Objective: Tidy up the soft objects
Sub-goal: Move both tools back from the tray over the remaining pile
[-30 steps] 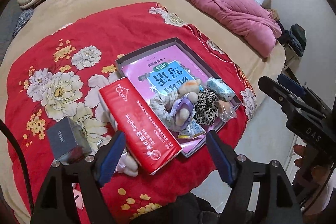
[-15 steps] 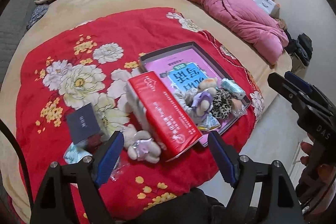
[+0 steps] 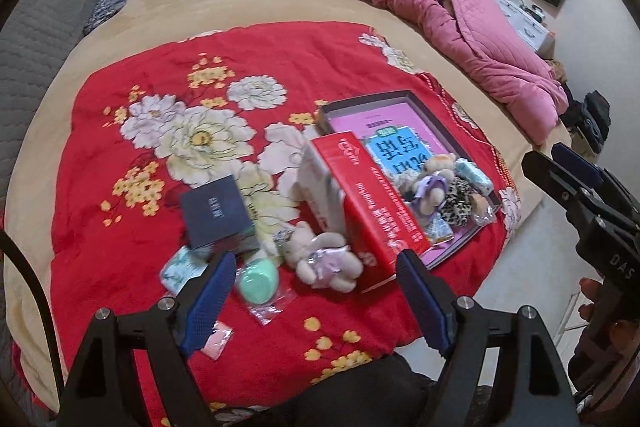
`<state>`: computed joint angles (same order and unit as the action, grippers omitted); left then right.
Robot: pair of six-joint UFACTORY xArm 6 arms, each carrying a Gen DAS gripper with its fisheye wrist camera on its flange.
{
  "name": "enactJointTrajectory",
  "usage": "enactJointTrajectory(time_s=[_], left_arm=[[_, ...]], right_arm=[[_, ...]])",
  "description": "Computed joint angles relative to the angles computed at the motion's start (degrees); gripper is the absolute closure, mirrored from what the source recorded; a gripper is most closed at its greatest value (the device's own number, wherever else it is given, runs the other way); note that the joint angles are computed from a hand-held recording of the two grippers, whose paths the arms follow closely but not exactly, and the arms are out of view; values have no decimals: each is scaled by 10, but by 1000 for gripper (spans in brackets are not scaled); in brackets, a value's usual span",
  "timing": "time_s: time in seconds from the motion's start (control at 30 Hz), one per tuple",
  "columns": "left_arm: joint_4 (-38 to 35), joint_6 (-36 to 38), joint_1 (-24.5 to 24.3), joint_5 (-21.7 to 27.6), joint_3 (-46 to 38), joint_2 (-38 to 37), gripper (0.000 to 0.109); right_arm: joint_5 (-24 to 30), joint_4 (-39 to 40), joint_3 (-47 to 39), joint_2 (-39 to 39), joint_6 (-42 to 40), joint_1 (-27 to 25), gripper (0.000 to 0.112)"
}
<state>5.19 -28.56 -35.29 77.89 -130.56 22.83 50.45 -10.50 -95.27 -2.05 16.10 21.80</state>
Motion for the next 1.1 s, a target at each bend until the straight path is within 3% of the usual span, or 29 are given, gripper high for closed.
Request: enactJointTrajectory(time_s=[0.33,1.1], left_arm=[[-1,-21,29,-50,160,-109,27],[-5,-64,97,-81,375,-247,27]], right_arm=[[-1,21,-21,20,-8,30,31],[15,31,-41,66,-56,90,31]])
